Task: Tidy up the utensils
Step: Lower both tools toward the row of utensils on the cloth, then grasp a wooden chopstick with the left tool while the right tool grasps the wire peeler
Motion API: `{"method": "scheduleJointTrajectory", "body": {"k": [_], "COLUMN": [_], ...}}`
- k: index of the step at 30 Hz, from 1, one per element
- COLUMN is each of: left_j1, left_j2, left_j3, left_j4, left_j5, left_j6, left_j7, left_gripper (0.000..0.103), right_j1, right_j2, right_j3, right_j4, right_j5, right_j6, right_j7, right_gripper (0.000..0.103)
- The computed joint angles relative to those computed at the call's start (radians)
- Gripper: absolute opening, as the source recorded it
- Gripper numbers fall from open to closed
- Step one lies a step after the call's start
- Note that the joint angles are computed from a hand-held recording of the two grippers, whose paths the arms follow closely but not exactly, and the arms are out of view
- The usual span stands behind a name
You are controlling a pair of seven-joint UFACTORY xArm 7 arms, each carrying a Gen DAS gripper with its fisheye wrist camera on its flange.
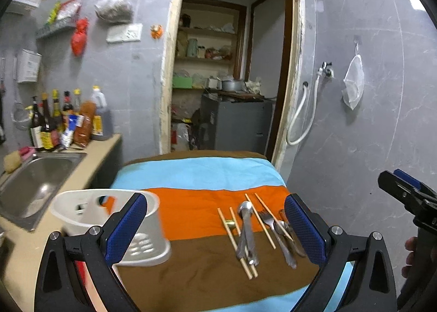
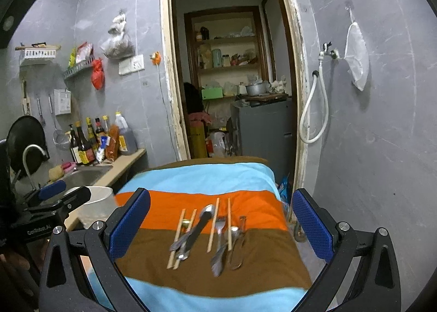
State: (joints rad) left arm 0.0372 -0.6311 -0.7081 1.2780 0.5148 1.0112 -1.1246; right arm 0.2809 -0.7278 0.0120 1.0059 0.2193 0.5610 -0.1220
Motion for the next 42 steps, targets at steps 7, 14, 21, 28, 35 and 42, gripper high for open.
{"method": "scheduleJointTrajectory", "body": {"k": [7, 14, 21, 28, 35, 42], "left_j1": [0.018, -0.028, -0.099, -0.177, -0.264, -0.358], "left_j2": [0.204, 0.389, 0.508, 0.583, 0.632, 0.71], "left_j3": [-0.004, 0.052, 0.164, 0.279, 0.36, 0.436], "left_j4": [0.039, 0.077, 0.089, 0.121, 0.184, 0.315], "left_j5": [0.069, 0.096, 0.021, -0.145, -0.183, -0.18], "left_j6": [-0.052, -0.021, -0.031, -0.047, 0.008, 0.156], "left_j7": [-0.045, -0.07, -0.039, 0.055, 0.105, 0.133], "left_gripper": [0.101, 0.085, 0.057, 0.038, 0.037, 0.019], "right_j1": [0.036, -0.031, -0.086, -0.098, -0.096, -0.073], "right_j2": [0.259, 0.469, 0.605, 0.693, 0.741, 0.752], "right_j3": [-0.085, -0.064, 0.005, 0.052, 0.079, 0.096], "right_j4": [0.141, 0.223, 0.238, 0.275, 0.314, 0.343], "right_j5": [0.074, 0.155, 0.176, 0.187, 0.118, -0.022], "right_j6": [0.031, 0.08, 0.124, 0.196, 0.264, 0.297], "right_j7": [-0.123, -0.189, -0.181, -0.162, -0.088, -0.001], "right_gripper": [0.102, 0.101, 0.057, 0.045, 0.03, 0.024]}}
